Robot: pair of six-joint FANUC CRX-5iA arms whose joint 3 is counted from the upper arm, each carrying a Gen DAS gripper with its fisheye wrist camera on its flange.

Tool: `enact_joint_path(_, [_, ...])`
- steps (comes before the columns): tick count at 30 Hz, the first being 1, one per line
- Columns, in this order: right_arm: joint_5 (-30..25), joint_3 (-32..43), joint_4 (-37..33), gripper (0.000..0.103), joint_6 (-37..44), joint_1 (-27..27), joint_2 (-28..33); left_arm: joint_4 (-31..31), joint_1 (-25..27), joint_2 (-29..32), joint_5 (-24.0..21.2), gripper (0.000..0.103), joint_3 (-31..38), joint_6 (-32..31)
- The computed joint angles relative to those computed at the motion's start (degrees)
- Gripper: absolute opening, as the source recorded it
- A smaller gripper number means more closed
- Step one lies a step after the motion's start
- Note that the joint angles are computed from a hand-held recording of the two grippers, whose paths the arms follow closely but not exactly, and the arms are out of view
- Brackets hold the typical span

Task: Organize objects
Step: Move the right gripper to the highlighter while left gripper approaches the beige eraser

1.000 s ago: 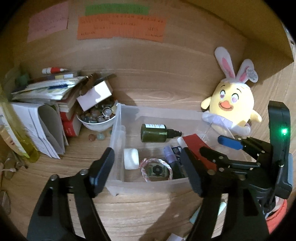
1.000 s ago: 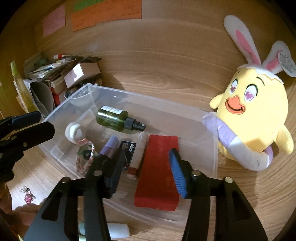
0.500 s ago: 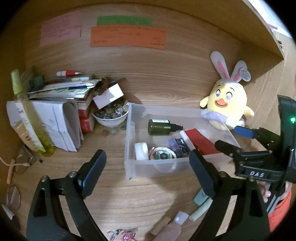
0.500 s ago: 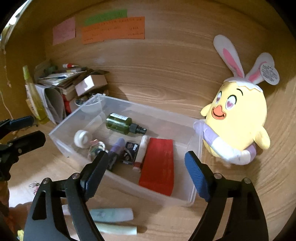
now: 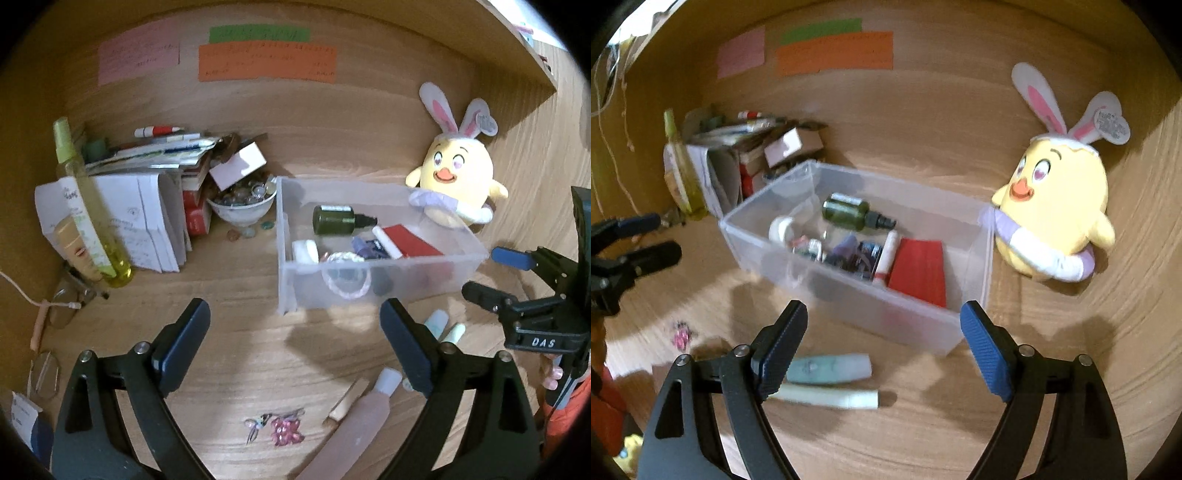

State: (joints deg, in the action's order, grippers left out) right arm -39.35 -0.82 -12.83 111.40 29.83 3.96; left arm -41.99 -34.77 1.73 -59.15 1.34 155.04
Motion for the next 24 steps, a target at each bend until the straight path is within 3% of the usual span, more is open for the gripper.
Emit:
enact_joint_path(6, [-3.1, -1.7, -2.4, 0.083, 2.5, -0.1, -0.4, -1.7, -1.6, 0.7, -2.7, 0.094, -0.7, 1.3])
enact_joint_path(13, [-6.9, -2.0, -3.4, 0.083, 2.1, 0.9, 1.1, 1.6, -0.6, 1.0, -0.8, 0.094, -3.1, 0.2])
enact_joint_path(18, [-4.0, -4.0, 1.8, 0.083, -2.9, 3.7, 1.2, 3.2, -0.2, 0.9, 1.1, 0.094, -4.4, -0.4])
enact_joint_path(24, [-3.5, -4.7, 3.1, 0.083, -2.5, 4.1, 0.8, 3.8, -0.4, 1.3, 2.2, 0.094, -4.8, -1.7])
